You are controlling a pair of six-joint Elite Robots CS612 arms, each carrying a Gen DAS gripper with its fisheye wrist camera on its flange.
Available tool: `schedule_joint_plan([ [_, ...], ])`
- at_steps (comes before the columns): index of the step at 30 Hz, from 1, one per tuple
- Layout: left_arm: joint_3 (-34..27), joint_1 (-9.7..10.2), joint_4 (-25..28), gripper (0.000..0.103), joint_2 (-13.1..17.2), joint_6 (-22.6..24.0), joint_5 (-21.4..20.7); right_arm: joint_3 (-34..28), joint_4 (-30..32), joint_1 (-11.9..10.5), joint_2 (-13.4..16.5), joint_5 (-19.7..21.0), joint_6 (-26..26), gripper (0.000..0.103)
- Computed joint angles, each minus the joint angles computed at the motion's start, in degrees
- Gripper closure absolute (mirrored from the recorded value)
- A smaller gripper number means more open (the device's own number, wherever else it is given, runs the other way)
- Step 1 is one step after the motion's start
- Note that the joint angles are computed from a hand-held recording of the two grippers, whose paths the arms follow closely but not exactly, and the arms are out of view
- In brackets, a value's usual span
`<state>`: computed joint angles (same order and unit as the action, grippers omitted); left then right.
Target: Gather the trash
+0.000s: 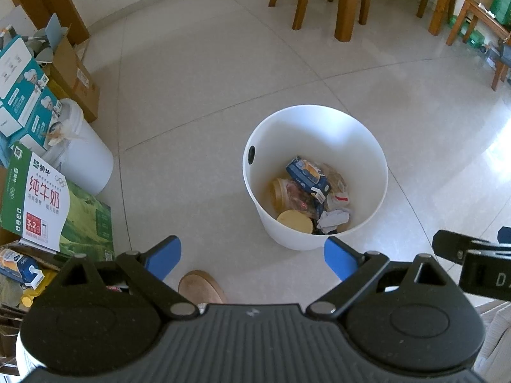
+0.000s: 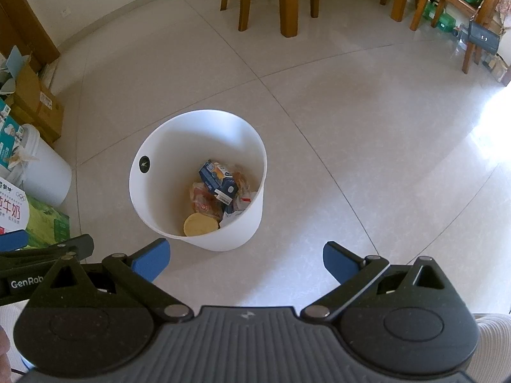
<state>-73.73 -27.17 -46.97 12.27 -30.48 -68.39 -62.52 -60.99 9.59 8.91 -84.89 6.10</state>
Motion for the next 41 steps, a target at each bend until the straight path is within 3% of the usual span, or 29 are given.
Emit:
schedule_joint_plan([
  [41,0.36,0.09,0.01,0.007,-0.22,-0.36,-0.43,-0.19,0.36,-0.28,-0.31,0.39,-1.21,0.0],
])
